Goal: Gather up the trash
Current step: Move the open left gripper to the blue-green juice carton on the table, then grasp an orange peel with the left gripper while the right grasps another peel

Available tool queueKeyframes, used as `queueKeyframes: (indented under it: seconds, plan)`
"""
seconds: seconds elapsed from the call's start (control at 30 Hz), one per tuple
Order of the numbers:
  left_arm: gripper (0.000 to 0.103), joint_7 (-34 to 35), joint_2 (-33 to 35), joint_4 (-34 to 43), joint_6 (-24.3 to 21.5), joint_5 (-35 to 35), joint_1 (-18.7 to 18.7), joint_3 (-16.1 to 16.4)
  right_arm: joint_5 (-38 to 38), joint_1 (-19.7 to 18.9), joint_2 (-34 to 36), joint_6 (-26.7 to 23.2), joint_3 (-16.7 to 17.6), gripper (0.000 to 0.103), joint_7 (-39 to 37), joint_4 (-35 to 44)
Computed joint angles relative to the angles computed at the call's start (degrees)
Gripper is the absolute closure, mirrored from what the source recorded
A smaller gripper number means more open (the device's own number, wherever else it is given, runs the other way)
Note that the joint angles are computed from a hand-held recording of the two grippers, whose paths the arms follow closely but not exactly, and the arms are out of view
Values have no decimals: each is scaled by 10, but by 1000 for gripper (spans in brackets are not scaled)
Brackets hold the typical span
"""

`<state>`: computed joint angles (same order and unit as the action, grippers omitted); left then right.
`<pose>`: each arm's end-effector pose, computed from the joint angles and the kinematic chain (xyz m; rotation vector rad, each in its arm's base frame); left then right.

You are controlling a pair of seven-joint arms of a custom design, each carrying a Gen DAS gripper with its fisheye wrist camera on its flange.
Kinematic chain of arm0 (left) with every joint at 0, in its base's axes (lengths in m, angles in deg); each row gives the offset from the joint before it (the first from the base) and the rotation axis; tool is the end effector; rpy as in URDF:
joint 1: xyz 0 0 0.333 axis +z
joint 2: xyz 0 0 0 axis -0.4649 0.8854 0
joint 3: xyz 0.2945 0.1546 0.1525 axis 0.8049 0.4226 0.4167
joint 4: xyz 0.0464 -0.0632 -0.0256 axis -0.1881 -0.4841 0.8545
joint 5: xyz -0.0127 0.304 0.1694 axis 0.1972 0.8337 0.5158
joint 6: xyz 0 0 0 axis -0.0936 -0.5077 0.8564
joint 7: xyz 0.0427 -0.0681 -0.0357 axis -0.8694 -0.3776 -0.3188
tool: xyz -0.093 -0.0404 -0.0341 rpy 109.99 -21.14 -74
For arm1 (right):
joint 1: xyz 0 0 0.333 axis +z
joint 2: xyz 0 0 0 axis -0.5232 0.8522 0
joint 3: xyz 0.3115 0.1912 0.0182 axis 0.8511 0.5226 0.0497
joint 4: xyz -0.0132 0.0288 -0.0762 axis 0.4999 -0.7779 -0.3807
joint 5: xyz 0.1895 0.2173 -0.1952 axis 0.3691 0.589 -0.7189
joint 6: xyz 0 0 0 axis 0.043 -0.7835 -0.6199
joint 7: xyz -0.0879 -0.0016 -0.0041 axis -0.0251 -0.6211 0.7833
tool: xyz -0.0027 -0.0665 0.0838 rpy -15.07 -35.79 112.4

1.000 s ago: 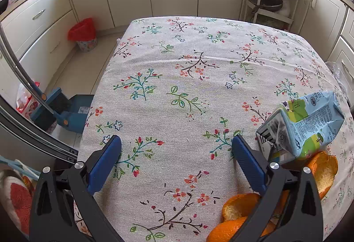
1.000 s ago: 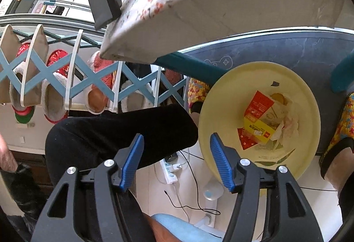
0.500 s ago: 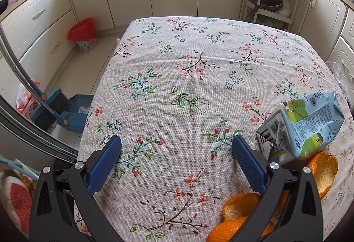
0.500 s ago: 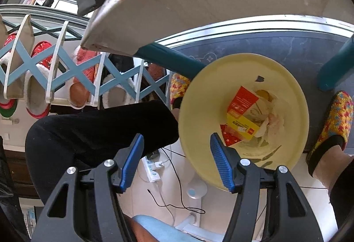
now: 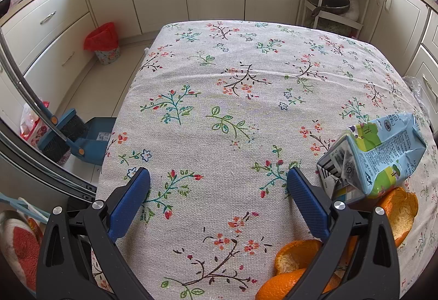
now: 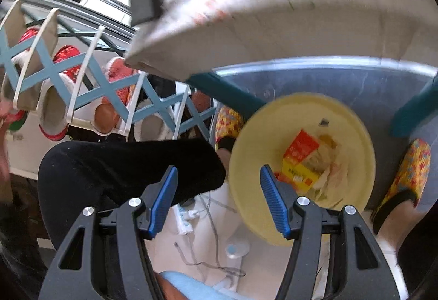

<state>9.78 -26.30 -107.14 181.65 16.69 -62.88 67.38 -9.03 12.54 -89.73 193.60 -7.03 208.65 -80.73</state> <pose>0.6227 -0.4570 0.5226 -1.6254 2.1195 -0.6141 0.2781 0.4227 0.5090 -1.6602 1.7904 0.3071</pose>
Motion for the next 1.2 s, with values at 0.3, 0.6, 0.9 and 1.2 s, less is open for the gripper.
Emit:
queueKeyframes:
  seconds: [0.3, 0.6, 0.9, 1.2]
  plan:
    - [6, 11, 19, 33, -13, -4, -1, 0, -256, -65, -35, 36, 19, 39, 195, -23]
    - [6, 17, 30, 51, -18, -11, -3, 2, -283, -82, -51, 66, 0, 39, 237, -43]
    - [7, 33, 4, 29, -20, -42, 15, -13, -392, -139, -64, -8, 8, 39, 290, 2]
    - [19, 137, -113, -152, 113, -89, 72, -61, -263, -126, -13, -14, -69, 39, 136, 62]
